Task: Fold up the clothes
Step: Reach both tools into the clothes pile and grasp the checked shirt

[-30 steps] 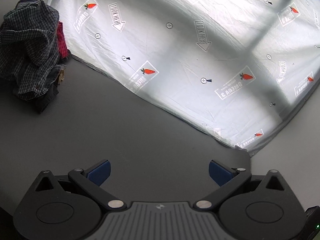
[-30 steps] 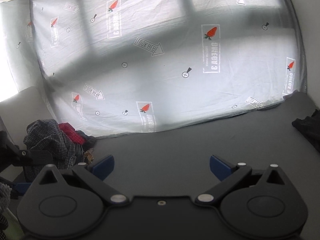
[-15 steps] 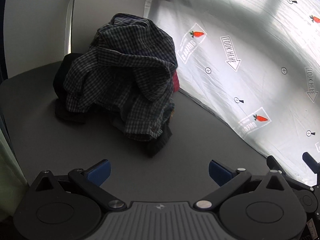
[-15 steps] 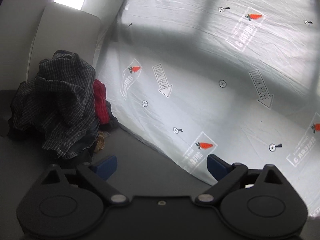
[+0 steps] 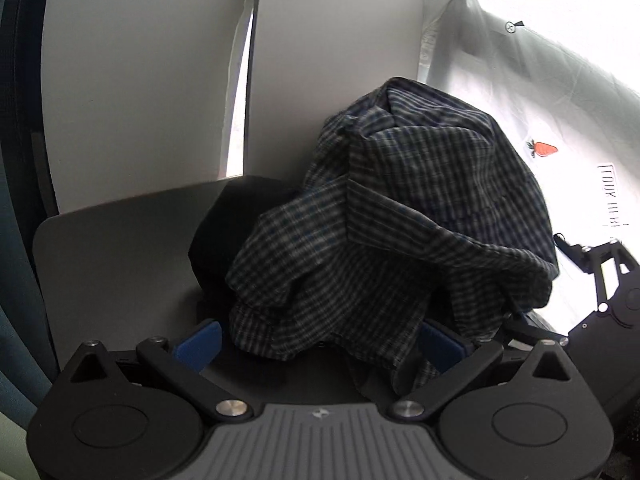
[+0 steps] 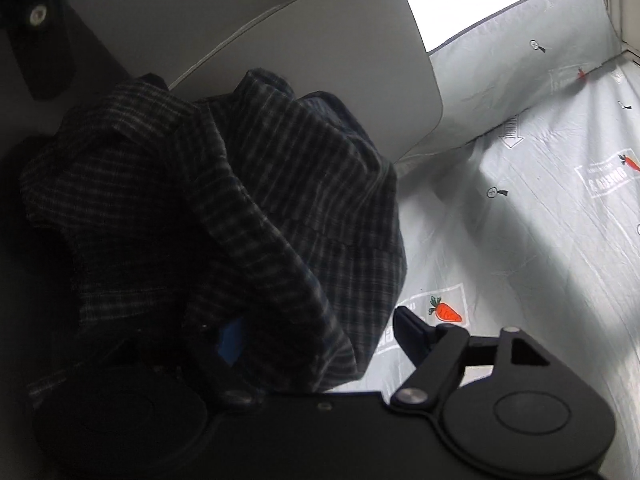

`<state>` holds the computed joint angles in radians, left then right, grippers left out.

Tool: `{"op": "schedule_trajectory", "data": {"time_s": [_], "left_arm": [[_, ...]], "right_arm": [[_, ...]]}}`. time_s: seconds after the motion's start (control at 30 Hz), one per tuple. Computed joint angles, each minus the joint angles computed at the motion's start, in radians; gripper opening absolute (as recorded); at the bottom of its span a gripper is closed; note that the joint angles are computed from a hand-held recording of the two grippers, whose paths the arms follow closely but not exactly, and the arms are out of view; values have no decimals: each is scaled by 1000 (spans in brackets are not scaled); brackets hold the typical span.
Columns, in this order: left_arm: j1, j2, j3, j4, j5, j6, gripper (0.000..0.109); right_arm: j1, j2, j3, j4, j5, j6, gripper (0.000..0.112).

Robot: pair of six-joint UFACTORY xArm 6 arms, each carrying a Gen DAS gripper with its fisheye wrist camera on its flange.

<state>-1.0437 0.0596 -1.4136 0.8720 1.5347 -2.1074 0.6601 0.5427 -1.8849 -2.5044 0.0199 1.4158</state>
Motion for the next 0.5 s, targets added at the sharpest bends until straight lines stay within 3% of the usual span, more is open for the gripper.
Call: {"op": "schedule_trajectory", "data": {"time_s": [0.03,0.07,0.17,0.33,0.5], "left_arm": [[12,-4,5,-11,0,-4,103],[19,-5,8,-14,1,-12,103],[35,1,8,-13,-13,-21,103],[54,60,-69,21,-64,57,103],[-15,224,-329,149,-34,207,103]], "right_arm": [[0,30,-32,-2,15,-18,6],[3,41,-46,-32,47,6,2],[-1,-23,12,-168,197,208,2],[-76,-204,156,-207,475,346,2],[-176,-462,391,-227,707,459,2]]}}
